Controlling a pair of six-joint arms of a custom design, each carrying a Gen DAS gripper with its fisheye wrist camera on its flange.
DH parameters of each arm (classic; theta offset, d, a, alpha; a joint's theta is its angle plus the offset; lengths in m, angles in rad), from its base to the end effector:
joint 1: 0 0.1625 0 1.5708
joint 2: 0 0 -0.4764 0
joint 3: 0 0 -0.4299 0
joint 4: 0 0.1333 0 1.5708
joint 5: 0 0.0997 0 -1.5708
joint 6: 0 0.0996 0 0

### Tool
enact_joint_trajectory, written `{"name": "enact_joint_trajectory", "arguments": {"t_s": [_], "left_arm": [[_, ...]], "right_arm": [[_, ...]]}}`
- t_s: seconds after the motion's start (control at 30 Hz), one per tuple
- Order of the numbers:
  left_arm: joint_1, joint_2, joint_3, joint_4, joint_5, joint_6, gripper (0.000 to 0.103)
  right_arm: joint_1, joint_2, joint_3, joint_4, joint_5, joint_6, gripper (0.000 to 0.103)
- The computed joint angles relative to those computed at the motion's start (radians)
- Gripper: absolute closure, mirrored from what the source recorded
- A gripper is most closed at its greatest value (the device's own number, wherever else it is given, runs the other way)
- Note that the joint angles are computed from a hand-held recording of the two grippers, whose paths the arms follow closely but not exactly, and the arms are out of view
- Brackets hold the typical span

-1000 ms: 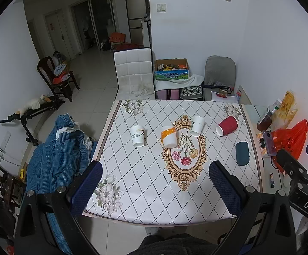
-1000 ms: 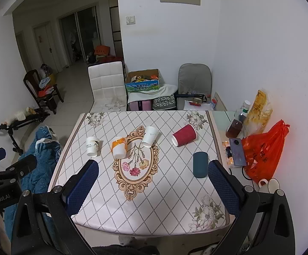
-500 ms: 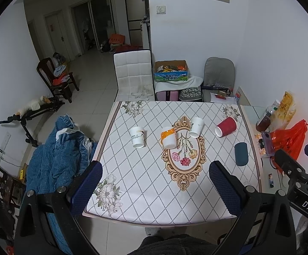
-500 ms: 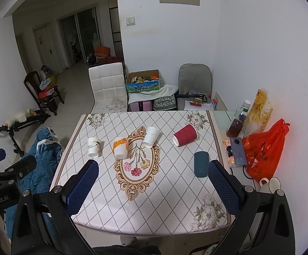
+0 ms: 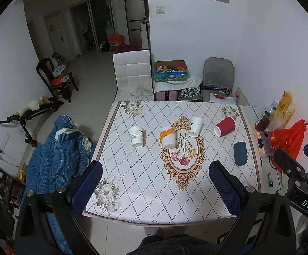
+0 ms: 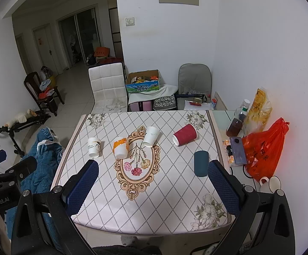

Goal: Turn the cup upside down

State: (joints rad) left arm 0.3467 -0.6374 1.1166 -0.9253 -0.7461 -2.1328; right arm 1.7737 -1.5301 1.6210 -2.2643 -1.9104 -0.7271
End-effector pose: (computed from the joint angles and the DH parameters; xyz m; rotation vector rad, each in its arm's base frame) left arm -0.6318 -0.4478 0.1287 -0.3665 1.9546 -0.9636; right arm 0.2155 -0.5507 0.5786 1.0370 -2.3743 0.6616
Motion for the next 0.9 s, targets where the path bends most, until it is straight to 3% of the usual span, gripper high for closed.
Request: {"name": "enact_joint_trajectory", "arguments": {"t_s": [0.9], "left_arm": [[-0.007, 0.005, 0.024, -0.043, 0.02, -0.012, 0.0]], "right_arm": [[0.012, -0.04, 0.032, 0.019, -0.005, 0.017, 0.0]]}}
